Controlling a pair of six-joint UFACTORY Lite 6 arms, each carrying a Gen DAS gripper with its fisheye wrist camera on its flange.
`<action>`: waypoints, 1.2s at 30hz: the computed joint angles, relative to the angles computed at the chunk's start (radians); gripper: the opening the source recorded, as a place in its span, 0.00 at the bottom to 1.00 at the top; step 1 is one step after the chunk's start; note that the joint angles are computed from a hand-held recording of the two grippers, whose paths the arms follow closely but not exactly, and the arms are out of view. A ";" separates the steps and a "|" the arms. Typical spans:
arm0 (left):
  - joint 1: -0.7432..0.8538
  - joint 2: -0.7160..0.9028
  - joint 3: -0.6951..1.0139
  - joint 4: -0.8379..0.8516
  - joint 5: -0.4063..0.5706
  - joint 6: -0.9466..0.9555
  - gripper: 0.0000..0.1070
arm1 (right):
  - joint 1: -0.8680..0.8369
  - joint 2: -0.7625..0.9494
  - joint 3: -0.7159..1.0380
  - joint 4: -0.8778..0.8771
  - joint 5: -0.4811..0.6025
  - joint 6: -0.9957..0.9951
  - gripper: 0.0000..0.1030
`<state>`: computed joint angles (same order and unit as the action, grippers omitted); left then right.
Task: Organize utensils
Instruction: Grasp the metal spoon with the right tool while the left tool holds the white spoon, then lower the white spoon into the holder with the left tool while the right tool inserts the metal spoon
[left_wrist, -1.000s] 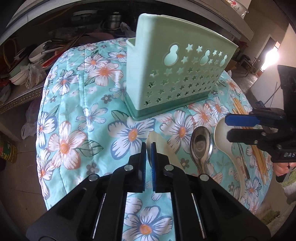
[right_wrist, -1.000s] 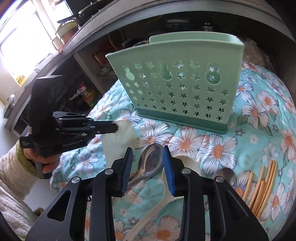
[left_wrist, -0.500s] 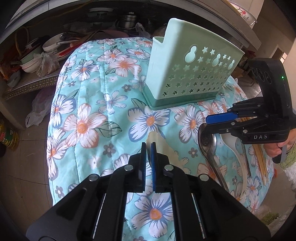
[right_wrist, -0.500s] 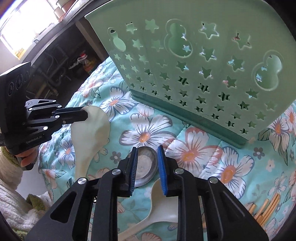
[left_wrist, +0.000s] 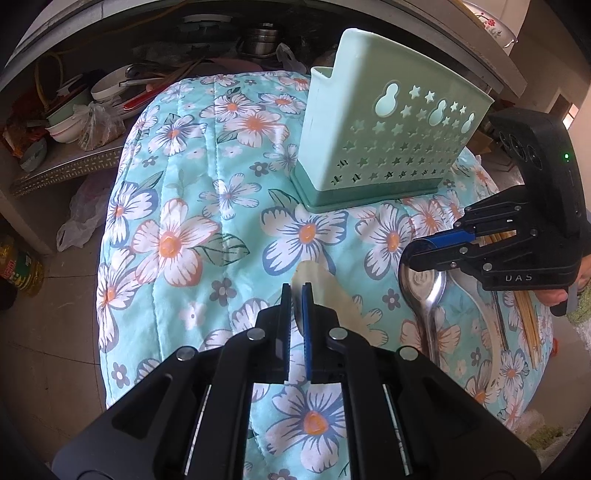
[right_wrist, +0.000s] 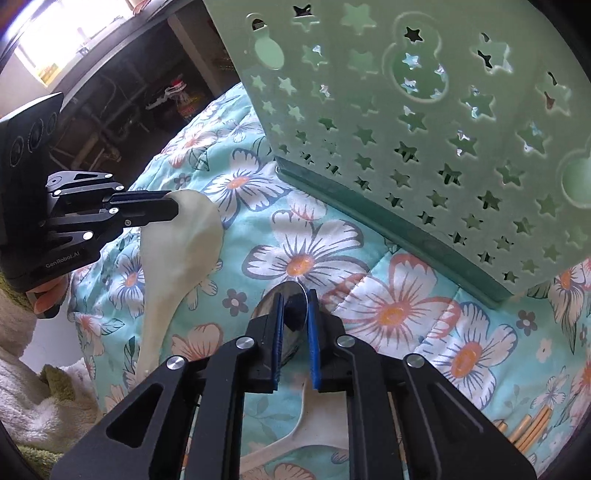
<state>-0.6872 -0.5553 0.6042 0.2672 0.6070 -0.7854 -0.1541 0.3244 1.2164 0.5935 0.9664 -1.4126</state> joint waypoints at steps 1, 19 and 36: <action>-0.005 -0.001 -0.001 0.009 0.003 -0.014 0.04 | -0.001 -0.019 -0.015 0.008 -0.002 -0.003 0.10; -0.250 -0.055 0.059 0.276 0.217 -0.392 0.02 | -0.450 -0.369 0.055 0.256 0.247 -0.215 0.03; -0.435 -0.081 0.171 0.421 0.437 -0.562 0.01 | -0.313 -0.135 0.601 0.534 -0.103 -0.070 0.03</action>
<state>-1.1220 -0.6366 0.7752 0.6880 1.0436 -1.3479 -0.4670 0.1895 1.8172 1.1273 0.8639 -1.4828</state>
